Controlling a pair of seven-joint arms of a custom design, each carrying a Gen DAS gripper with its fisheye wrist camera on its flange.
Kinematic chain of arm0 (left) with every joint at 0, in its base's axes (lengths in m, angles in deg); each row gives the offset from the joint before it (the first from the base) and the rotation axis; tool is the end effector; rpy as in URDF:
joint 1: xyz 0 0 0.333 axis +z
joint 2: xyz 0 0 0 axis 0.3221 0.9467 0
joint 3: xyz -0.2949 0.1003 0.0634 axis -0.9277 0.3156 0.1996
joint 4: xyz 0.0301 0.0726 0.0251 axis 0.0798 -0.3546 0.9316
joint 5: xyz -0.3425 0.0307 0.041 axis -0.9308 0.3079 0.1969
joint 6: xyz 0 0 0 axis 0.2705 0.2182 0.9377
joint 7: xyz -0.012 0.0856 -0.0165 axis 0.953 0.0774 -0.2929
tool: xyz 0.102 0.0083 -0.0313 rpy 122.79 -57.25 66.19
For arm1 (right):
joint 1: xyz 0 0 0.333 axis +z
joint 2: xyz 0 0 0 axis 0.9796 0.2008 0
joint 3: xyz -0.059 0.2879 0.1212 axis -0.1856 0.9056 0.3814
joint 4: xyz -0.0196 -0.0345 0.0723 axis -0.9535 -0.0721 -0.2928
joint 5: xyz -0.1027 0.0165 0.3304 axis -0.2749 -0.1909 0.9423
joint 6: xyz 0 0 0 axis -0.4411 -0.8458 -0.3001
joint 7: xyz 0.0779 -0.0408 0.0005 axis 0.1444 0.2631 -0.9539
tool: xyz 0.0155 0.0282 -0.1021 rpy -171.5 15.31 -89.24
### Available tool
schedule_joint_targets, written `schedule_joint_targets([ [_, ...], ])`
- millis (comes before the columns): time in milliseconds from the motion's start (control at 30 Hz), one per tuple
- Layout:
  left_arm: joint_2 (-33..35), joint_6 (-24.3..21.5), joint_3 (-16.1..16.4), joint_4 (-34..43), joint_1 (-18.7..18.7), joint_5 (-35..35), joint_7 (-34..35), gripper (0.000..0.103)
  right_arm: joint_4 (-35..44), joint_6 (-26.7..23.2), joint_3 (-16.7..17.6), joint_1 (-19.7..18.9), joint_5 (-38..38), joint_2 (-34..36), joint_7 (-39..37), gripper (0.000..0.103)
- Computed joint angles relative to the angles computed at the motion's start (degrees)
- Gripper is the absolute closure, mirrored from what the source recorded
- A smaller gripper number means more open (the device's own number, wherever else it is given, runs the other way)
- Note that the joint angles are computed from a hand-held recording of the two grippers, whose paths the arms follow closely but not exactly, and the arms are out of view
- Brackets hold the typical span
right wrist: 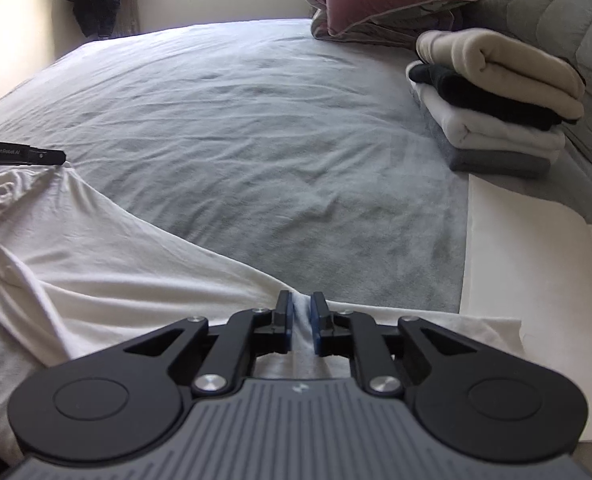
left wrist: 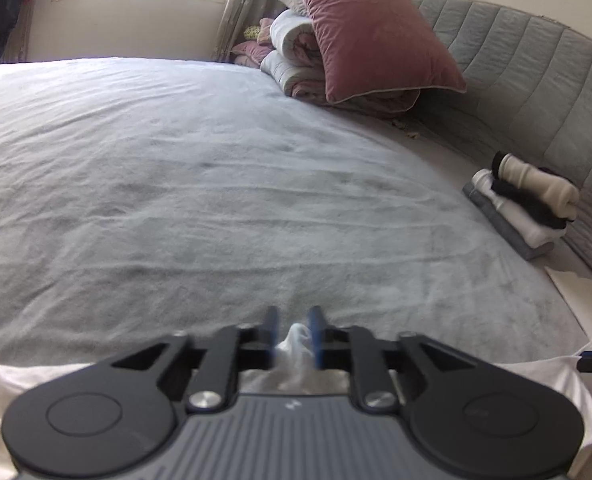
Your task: Fold clothes
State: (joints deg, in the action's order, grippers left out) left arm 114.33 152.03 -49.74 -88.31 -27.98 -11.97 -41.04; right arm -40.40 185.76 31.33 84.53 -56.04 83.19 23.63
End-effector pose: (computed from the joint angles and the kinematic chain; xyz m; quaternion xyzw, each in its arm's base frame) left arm 0.5979 -0.3871 0.4373 -0.6321 0.6201 -0.4121 0.2146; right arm 0.5769 0.1875 0.4418 -0.7622 0.5199 -0.2149 0.3204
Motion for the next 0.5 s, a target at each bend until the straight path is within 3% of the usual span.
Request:
schedule_joint_targets([
  [67,-0.97,0.37,0.27,-1.33,-0.18,0.41,0.21,0.068,-0.27,0.4,2.77,-2.0,2.01,-0.29,-1.77,0.062],
  [200,-3.05,-0.69,-1.35,-3.27,0.92,0.78,0.71,0.068,-0.5,-0.15,6.06,-3.9,5.24,-1.14,-4.82,0.062],
  [267,-4.33,0.11,-1.27,-4.85,0.68,1.79,0.26,0.066,-1.12,-0.23,9.73,-6.43,9.25,-1.93,-8.66,0.062],
  [367,-6.43,2.24,-1.13,-7.91,-0.2,3.57,0.65,0.065,-1.9,-0.77,18.93,-12.75,19.36,-2.74,-18.85,0.062],
  [500,-9.4,2.77,-0.67,-12.27,-2.06,5.08,1.95,0.065,-1.46,-2.76,26.03,-16.13,29.44,-2.76,-29.72,0.062],
])
